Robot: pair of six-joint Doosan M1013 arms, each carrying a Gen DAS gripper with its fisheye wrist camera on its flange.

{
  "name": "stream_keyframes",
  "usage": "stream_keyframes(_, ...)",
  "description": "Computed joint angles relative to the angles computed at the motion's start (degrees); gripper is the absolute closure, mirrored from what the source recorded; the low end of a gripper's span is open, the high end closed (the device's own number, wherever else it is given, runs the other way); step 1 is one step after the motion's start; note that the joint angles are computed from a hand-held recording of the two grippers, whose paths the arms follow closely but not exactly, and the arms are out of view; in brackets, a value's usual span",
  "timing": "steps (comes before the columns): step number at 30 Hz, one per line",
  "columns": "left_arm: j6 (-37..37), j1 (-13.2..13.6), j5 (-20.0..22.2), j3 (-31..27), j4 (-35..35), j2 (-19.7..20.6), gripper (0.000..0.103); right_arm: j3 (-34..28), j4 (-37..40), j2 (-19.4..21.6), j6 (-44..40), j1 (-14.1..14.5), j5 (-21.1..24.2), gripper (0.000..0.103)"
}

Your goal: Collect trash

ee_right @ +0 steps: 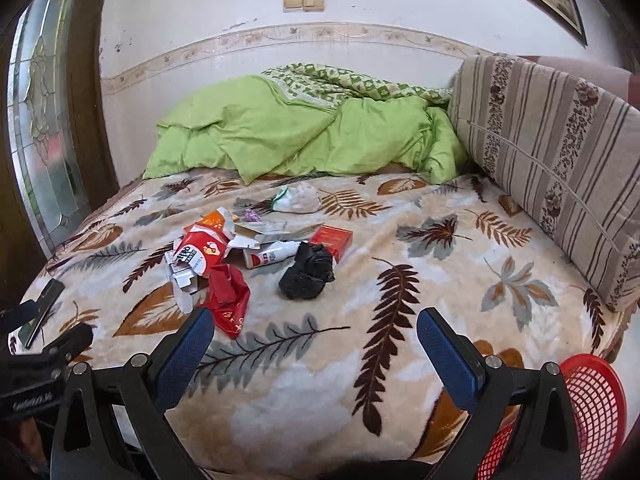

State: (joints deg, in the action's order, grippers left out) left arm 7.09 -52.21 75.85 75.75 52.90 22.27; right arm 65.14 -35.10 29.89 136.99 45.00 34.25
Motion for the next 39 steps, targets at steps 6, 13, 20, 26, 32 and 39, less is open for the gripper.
stream_keyframes(6, 0.8, -0.85, 0.34, -0.75, 0.19, -0.04, 0.0, 2.04, -1.01, -1.28, 2.37, -0.12, -2.02, 0.001)
stream_keyframes(13, 1.7, -1.48, 0.99, -1.88, 0.49, 0.2, 0.0, 2.11, 1.03, -2.07, 2.54, -0.24, 0.43, 0.001)
stream_keyframes(20, 1.99, -1.94, 1.51, -2.74, 0.74, 0.33, 0.0, 1.9, 2.84, -3.2, 3.58, -0.71, 1.65, 0.001)
stream_keyframes(26, 1.69, -2.13, 2.3, -2.7, 1.11, 0.03, 0.0, 1.24, 1.66, -3.84, 3.56, -0.09, 1.46, 0.001)
stream_keyframes(32, 1.39, -2.11, 2.91, -2.54, 0.74, -0.16, 0.0, 0.9, 3.18, -3.81, 1.65, 0.19, 1.39, 0.002)
stream_keyframes(39, 1.3, -2.11, 2.76, -2.17, 0.71, -0.38, 0.0, 0.58, 4.05, -3.62, 0.4, 0.28, 1.67, 0.002)
